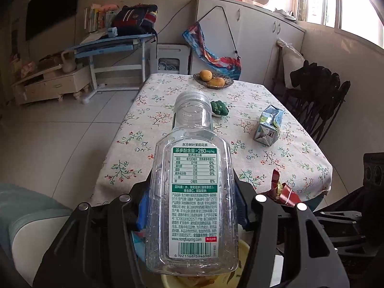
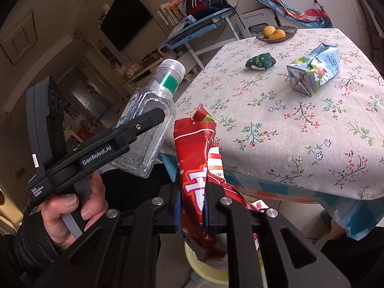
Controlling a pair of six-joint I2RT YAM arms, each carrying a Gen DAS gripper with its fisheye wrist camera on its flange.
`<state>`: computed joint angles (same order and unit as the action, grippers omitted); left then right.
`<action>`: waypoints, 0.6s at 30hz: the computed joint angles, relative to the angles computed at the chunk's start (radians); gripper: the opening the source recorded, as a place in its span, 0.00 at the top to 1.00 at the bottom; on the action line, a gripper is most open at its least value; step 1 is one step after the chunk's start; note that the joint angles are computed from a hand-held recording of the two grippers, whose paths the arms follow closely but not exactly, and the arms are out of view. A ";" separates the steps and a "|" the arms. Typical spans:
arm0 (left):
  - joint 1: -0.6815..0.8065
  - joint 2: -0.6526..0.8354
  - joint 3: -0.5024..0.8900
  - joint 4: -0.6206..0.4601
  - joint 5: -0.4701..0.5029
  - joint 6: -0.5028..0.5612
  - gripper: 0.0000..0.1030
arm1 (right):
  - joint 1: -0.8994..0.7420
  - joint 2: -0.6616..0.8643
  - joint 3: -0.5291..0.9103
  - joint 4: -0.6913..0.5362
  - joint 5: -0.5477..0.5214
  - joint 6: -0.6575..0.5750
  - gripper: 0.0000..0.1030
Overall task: Collect trash
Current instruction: 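Carry the bottle and the red bag toward the bucket with both tools, then open the right tool over the yellow bucket, dropping the red bag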
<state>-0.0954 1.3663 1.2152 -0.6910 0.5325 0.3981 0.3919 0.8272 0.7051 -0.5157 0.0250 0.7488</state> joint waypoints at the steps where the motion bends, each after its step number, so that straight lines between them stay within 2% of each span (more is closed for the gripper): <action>1: 0.006 -0.003 0.000 -0.003 0.005 0.002 0.48 | 0.013 0.005 0.001 -0.001 0.003 0.006 0.86; 10: 0.042 -0.048 -0.021 -0.028 0.040 0.021 0.48 | 0.111 0.077 -0.011 0.003 -0.002 0.072 0.86; 18: 0.075 -0.081 -0.035 -0.056 0.073 0.046 0.48 | 0.139 0.130 -0.038 0.044 -0.049 0.123 0.85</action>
